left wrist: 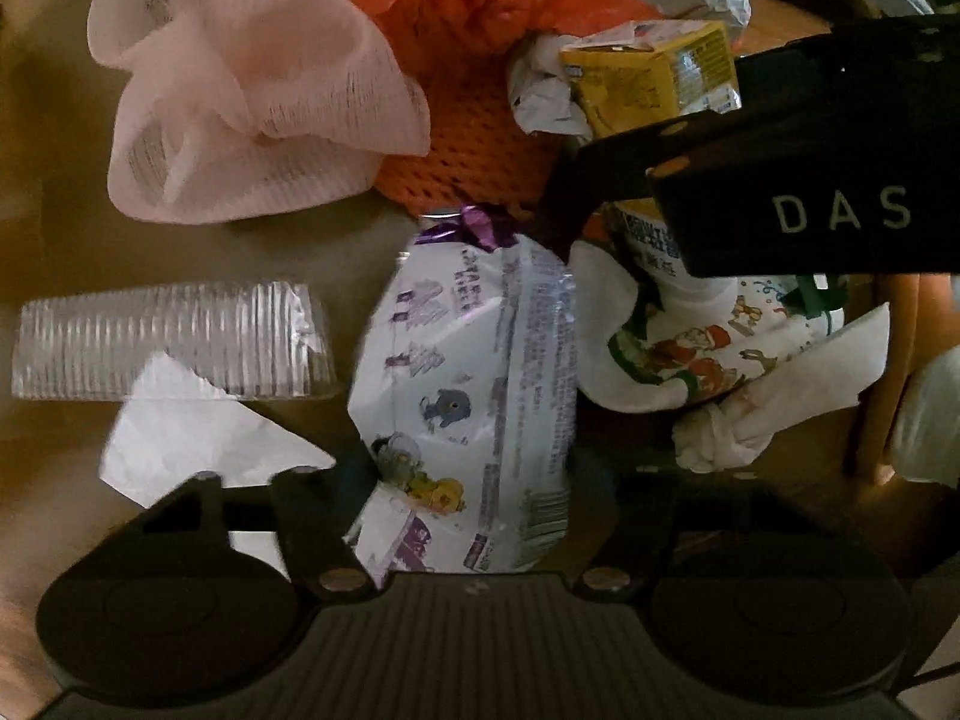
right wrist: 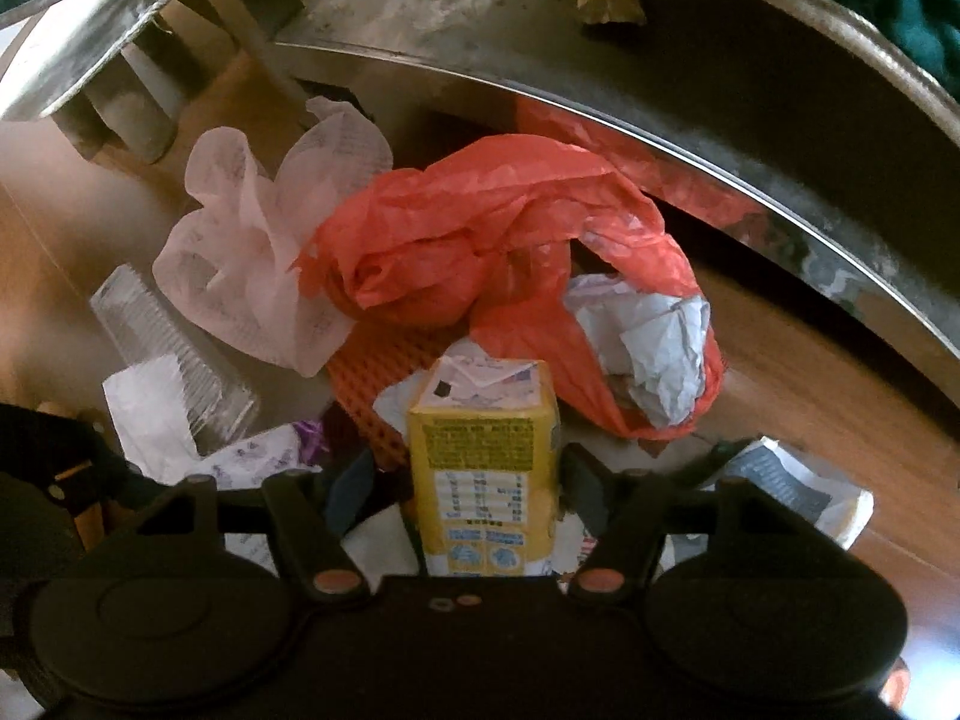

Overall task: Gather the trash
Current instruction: 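Lower both tools to the trash pile and close on items, then lift the snack wrapper with the left tool while the right lifts the yellow carton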

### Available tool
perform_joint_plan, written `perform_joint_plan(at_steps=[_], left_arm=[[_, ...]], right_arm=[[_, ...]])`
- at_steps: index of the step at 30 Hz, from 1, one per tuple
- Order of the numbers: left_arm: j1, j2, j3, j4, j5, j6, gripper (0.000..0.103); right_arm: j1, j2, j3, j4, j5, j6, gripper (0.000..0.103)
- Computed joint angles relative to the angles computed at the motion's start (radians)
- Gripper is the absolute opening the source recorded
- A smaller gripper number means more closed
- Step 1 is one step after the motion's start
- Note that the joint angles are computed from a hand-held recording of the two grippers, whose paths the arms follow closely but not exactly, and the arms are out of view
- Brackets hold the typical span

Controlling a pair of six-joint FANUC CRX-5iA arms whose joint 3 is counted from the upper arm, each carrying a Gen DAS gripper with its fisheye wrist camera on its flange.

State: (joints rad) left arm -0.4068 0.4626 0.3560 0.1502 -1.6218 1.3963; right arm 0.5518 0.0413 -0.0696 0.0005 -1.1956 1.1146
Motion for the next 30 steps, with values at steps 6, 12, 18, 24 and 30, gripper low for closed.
perform_joint_plan(at_steps=[6, 12, 18, 24, 30], left_arm=[[-0.006, 0.009, 0.019, 0.002, -0.027, 0.006, 0.041], [-0.002, 0.013, 0.044, 0.012, -0.064, 0.052, 0.035], [-0.004, -0.006, 0.084, 0.024, -0.090, 0.109, 0.033], [-0.008, -0.045, 0.160, 0.019, -0.124, 0.146, 0.033], [0.007, -0.115, 0.228, 0.024, -0.127, 0.162, 0.033]], right_arm=[[0.029, 0.007, 0.004, 0.035, -0.014, -0.018, 0.049], [0.047, -0.003, 0.026, 0.052, -0.070, -0.052, 0.049], [0.086, -0.058, 0.047, 0.092, -0.126, -0.127, 0.048], [0.146, -0.122, 0.085, 0.156, -0.187, -0.228, 0.048], [0.237, -0.193, 0.147, 0.242, -0.246, -0.300, 0.047]])
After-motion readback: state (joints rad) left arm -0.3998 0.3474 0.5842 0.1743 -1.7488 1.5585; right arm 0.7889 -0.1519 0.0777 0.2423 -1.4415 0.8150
